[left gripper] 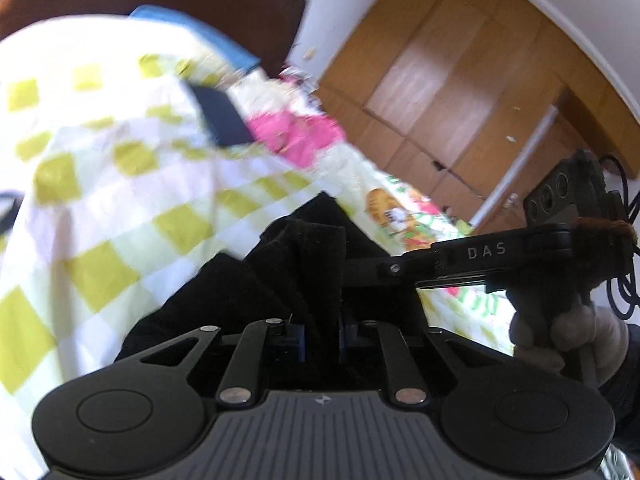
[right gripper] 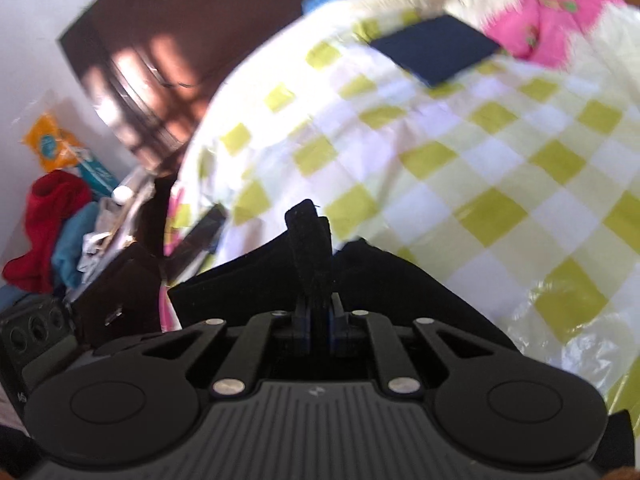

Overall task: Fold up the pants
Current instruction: 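Lay the doubled-over trousers flat on the quilt with both grippers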

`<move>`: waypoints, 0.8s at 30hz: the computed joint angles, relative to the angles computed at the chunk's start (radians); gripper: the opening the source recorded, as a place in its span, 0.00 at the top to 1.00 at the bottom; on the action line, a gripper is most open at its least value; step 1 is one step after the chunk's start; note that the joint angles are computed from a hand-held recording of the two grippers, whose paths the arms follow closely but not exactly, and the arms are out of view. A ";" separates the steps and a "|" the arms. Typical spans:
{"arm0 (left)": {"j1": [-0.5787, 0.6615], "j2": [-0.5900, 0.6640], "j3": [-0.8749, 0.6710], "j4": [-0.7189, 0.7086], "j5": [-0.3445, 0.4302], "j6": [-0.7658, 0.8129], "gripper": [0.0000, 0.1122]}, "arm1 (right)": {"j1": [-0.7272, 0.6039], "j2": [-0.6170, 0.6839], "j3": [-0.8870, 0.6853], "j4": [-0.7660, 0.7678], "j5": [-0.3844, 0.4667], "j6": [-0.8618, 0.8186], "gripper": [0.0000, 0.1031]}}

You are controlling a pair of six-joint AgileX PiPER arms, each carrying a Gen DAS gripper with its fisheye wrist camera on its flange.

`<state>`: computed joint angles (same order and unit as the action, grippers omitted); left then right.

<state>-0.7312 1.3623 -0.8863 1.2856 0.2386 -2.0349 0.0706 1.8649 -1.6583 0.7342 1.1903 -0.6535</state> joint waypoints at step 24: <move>-0.217 0.184 -0.200 -0.296 0.341 0.574 0.70 | -0.516 -0.580 0.815 -0.043 -0.334 -0.162 0.54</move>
